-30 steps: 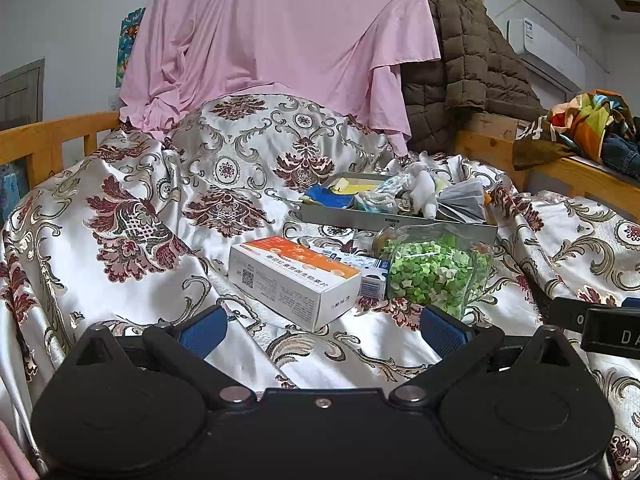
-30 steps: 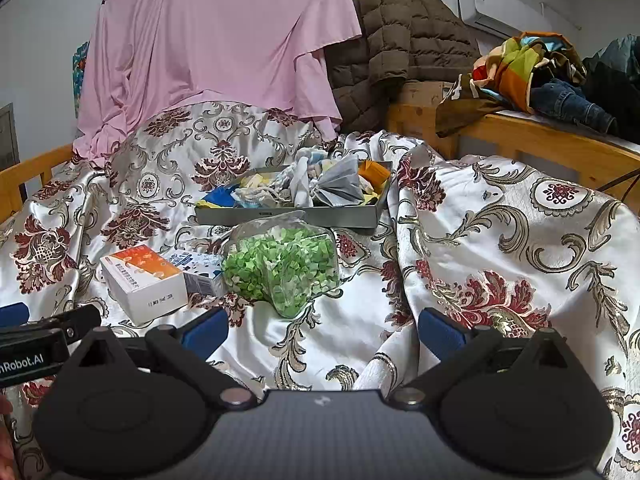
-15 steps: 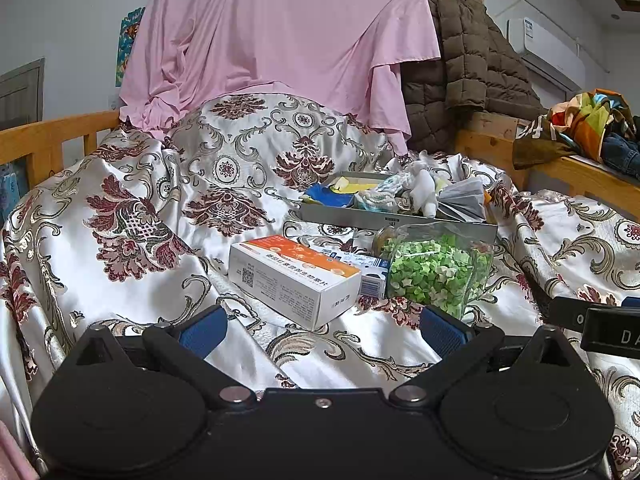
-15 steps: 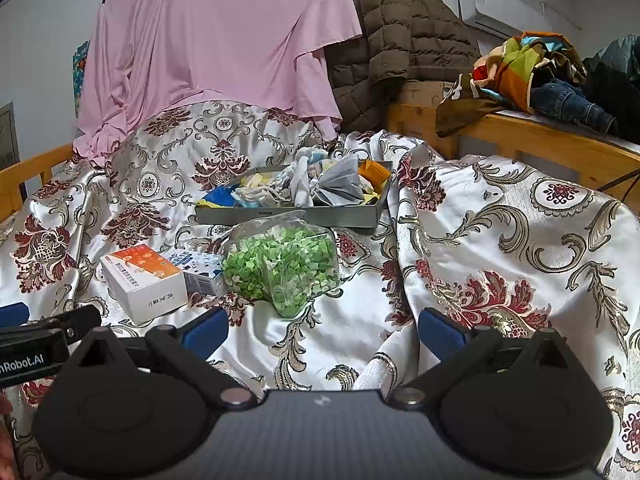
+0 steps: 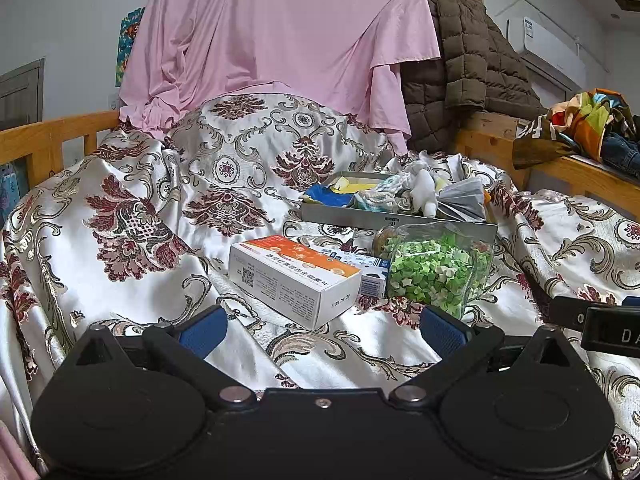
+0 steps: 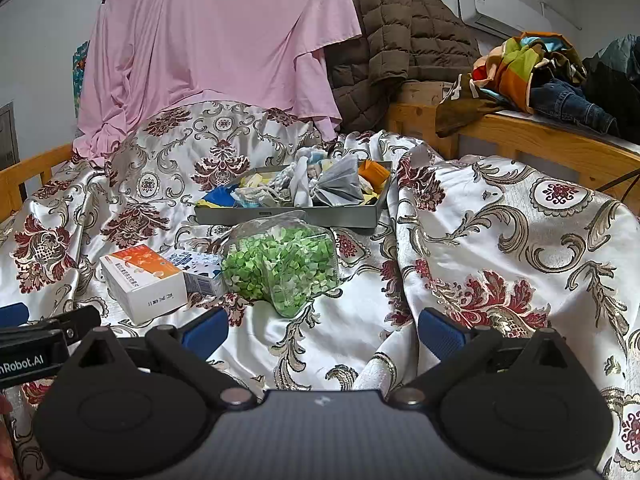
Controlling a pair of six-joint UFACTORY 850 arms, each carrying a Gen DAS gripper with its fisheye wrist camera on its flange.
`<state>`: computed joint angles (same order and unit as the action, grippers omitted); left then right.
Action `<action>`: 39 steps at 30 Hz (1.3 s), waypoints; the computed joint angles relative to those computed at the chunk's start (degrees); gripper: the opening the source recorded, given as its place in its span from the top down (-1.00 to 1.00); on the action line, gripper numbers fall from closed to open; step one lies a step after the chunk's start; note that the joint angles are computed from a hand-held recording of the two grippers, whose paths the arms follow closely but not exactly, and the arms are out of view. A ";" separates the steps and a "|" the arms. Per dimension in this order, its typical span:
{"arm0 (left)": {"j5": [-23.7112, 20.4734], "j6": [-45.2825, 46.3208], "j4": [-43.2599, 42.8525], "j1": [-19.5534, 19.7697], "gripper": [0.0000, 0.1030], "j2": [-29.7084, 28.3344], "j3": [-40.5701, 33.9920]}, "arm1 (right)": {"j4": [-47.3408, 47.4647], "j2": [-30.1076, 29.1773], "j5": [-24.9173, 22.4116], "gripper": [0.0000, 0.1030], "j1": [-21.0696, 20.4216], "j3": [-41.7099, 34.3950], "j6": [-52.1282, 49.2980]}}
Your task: Organize soft objects
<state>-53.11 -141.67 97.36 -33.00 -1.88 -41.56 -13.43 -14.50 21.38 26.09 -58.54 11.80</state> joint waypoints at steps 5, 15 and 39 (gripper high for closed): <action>-0.01 0.05 -0.02 -0.01 -0.98 0.00 -0.02 | -0.05 0.02 -0.01 -1.00 -0.01 0.02 0.02; 0.27 0.09 -0.14 0.05 -0.98 -0.01 -0.09 | 0.02 0.04 -0.07 -1.00 0.00 -0.03 -0.02; -1.37 3.94 -6.07 0.05 -0.98 -0.17 -1.16 | -0.21 0.20 0.54 -1.00 -0.25 0.37 0.15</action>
